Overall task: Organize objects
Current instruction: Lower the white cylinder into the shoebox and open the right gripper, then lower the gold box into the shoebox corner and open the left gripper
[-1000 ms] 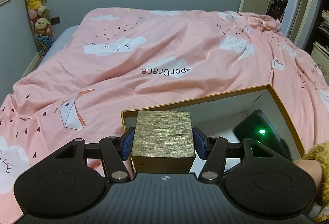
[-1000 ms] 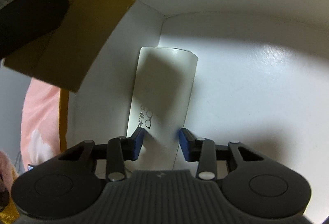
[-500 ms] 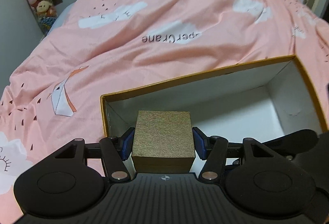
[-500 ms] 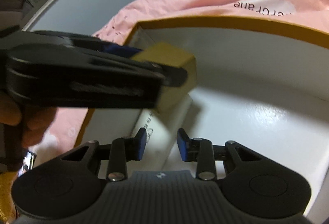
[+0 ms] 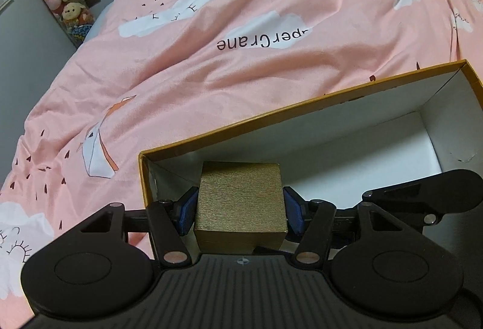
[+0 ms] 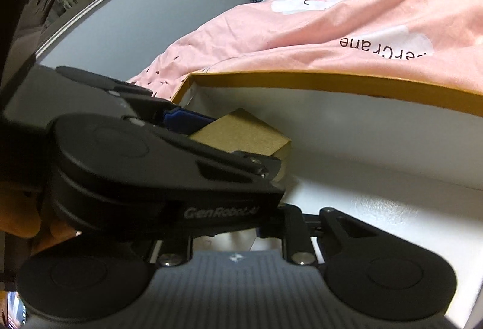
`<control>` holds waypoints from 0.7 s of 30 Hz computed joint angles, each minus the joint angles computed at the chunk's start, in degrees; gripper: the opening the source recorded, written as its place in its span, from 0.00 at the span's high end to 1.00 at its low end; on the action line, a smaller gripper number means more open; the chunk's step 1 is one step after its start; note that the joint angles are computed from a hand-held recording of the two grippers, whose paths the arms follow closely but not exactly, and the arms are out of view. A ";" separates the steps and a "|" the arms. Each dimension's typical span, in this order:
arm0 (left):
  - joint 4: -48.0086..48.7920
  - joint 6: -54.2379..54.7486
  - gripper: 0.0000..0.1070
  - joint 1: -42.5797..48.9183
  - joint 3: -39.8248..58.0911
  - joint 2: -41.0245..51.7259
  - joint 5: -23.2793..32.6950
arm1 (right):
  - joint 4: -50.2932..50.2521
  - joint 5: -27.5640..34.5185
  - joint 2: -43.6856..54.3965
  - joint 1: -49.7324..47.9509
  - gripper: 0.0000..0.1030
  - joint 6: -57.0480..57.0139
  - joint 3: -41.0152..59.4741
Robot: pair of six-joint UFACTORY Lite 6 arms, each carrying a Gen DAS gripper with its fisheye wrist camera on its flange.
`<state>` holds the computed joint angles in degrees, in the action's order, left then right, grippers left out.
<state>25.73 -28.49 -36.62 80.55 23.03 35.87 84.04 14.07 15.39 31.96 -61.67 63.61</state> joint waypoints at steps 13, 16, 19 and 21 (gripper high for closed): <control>-22.96 17.23 0.31 9.75 -11.82 -16.04 -11.77 | -0.07 -2.29 -3.72 -0.64 0.86 -0.17 -2.35; -23.53 17.33 0.31 11.17 -13.81 -18.42 -13.29 | -1.22 -2.63 -2.72 -0.66 0.86 1.51 -0.96; -23.89 16.96 0.31 12.54 -15.73 -20.04 -14.63 | -1.14 -4.08 -1.42 -0.27 0.86 2.33 0.77; -25.26 18.10 0.31 13.59 -16.66 -20.63 -14.79 | -4.22 -5.23 -0.62 0.01 0.87 6.06 2.05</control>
<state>0.48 -10.39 -23.03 63.89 2.39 21.08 79.82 8.84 14.77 31.97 -55.61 65.66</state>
